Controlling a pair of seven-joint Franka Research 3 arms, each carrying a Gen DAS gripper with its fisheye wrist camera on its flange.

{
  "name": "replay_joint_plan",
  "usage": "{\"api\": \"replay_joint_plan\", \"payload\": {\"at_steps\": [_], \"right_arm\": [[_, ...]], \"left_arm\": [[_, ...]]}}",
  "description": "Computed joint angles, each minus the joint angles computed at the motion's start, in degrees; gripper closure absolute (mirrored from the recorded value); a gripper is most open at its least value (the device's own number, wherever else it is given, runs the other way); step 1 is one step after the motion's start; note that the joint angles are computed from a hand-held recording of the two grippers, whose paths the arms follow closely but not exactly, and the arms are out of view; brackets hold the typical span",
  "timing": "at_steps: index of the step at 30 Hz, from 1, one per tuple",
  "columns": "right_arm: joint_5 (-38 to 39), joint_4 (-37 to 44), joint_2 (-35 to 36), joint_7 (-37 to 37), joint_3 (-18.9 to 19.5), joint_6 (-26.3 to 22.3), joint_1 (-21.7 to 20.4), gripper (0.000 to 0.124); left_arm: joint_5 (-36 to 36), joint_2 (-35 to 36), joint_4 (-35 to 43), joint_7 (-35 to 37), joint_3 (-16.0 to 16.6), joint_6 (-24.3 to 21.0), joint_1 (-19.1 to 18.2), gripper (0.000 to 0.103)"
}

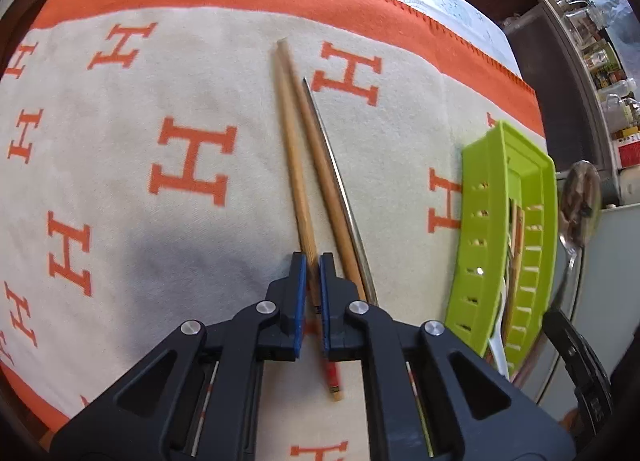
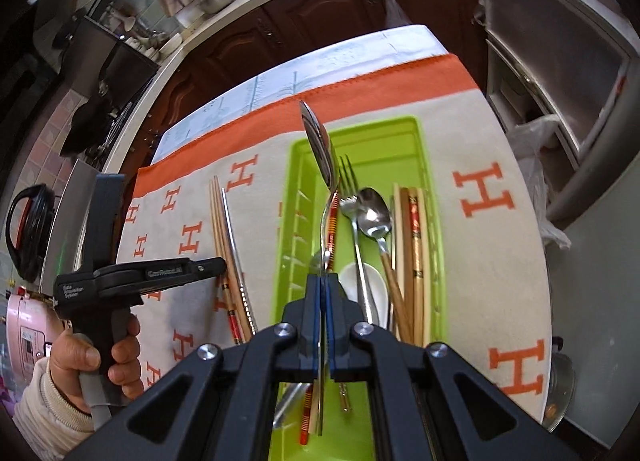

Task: Organize utensils
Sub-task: 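Grasp a wooden chopstick with the left tool while the right tool carries the spoon into the tray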

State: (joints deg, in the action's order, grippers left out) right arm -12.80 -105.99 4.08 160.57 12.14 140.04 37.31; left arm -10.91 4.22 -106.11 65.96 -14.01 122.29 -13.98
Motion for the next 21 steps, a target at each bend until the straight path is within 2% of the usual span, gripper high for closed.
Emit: {"api": "replay_joint_plan", "payload": {"at_steps": [6, 10, 15, 21], "right_arm": [[-0.23, -3.0, -2.32, 1.51, 0.31, -0.41, -0.49, 0.122], [0.91, -3.49, -3.06, 0.13, 0.74, -3.59, -1.12, 0.122], [1.16, -2.26, -2.33, -1.12, 1.28, -9.88, -1.09, 0.122], [2.81, -4.48, -3.98, -1.16, 1.45, -8.15, -1.02, 0.121]], "left_arm": [[-7.2, -3.77, 0.44, 6.39, -0.18, -1.27, -0.28, 0.1], [-10.98, -4.1, 2.87, 9.57, -0.89, -2.34, -1.93, 0.1], [-13.53, -1.49, 6.21, 11.18, -2.49, -3.61, -4.48, 0.1], [-12.12, 4.12, 9.96, 10.11, -4.63, -5.47, -6.85, 0.1]]}}
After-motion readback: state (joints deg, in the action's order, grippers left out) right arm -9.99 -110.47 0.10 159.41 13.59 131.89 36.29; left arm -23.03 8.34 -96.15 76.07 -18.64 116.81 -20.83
